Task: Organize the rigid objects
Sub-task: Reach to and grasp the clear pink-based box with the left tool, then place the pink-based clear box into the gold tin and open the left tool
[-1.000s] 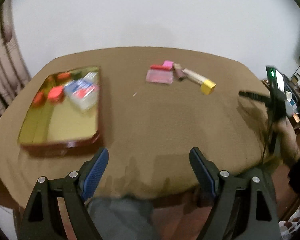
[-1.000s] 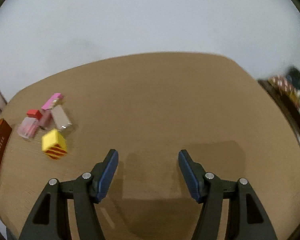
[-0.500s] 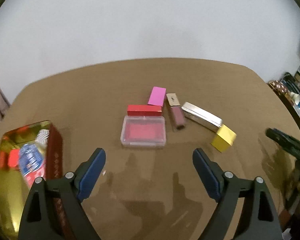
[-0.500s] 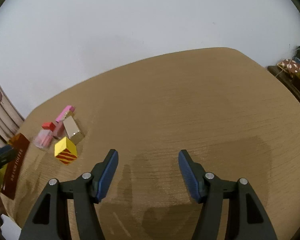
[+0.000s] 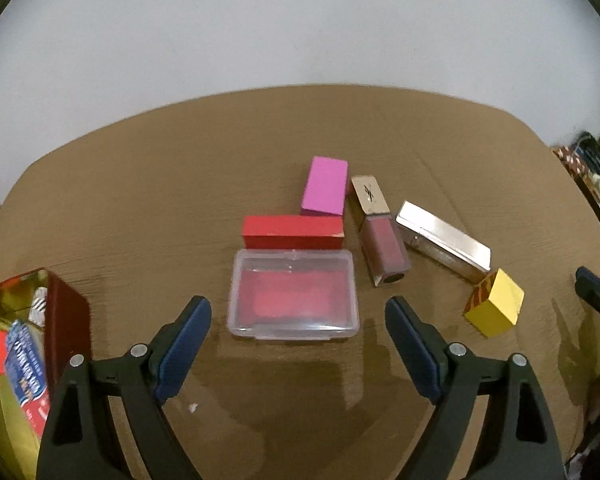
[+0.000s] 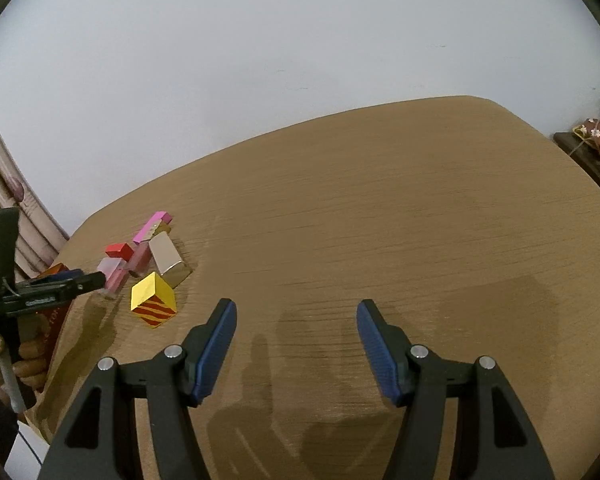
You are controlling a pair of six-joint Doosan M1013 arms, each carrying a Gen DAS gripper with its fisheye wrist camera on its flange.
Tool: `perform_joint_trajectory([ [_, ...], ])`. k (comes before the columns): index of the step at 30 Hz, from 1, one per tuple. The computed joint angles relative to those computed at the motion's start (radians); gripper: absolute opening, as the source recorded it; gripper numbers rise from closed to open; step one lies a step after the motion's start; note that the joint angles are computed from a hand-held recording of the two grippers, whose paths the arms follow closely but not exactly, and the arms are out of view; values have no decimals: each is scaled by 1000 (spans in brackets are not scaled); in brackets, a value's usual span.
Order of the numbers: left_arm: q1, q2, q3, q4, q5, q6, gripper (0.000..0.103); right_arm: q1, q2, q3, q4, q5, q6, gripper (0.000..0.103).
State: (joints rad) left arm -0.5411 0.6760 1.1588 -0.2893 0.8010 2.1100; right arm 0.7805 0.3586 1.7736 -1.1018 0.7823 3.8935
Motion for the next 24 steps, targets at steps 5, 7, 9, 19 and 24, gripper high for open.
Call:
perform_joint_trajectory([
  [5,-4,21,-23,31,11,-9,86,6,-12,7,17,-2,-17,64],
  [7,-6,38,-45,44,27,-25,86,6,-15,9,19,-5,-21,64],
  [9,-5,54,-69,65,30,-40,85,8,-19,13,17,-5,-18,64],
  [19,6,16,7,4,-23,-16,67,10,-28,16,55,-3,-36,64],
  [24,13,-62,105,-26,-94,3,67,3,-31,15,91,-7,-61,64],
])
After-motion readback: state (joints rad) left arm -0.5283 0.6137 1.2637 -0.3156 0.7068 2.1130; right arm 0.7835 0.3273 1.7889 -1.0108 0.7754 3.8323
